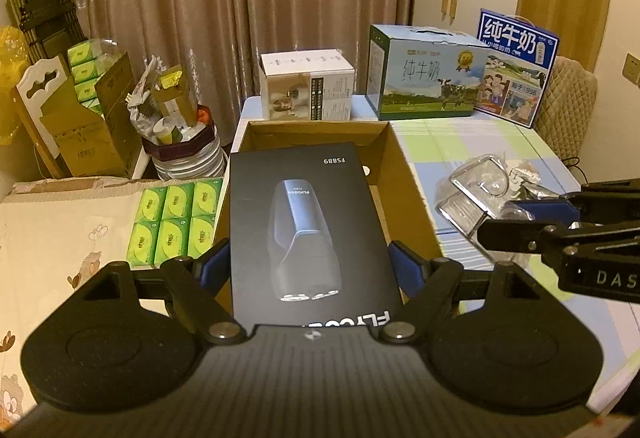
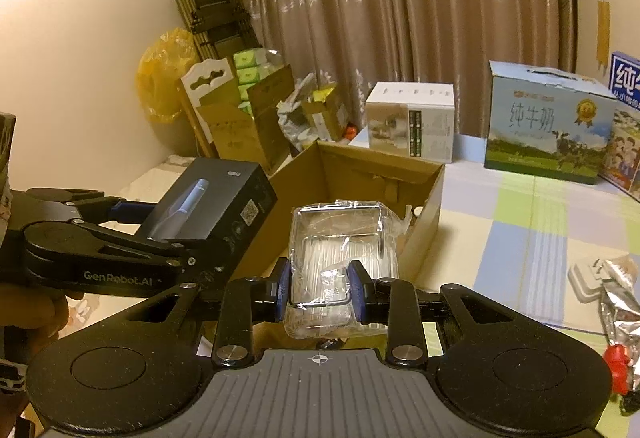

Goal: Organize objects
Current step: 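Carry the FLYCO box and clear case over the cardboard box, then lower both items into the cardboard box and open both tools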

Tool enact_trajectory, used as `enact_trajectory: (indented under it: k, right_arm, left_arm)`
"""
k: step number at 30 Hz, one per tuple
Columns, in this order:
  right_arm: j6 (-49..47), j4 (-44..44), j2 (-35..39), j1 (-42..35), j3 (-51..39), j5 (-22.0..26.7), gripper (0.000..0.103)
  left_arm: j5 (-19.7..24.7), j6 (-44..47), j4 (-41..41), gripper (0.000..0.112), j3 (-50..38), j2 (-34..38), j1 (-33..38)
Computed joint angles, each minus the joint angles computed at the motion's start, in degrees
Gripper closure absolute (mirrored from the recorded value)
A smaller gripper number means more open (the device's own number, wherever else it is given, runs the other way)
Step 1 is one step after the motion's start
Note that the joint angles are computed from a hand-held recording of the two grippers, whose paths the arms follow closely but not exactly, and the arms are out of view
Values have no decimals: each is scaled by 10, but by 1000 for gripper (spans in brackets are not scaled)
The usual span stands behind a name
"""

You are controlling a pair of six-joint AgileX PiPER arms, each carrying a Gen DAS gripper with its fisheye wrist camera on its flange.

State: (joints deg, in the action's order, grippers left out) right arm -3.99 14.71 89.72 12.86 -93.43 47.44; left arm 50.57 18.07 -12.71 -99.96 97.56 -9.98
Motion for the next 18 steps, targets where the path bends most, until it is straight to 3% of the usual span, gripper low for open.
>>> enact_trajectory:
  k: [12,15,18]
  right_arm:
    - [4,6,31,-4,-10,-10,76]
    - [3,8,29,-5,-5,-11,76]
    - [9,6,25,-2,1,-12,76]
  left_arm:
    - [1,10,-14,32,-26,50,1]
    - [-5,-9,0,21,-27,54,1]
    - [-14,-3,-5,21,-15,47,7]
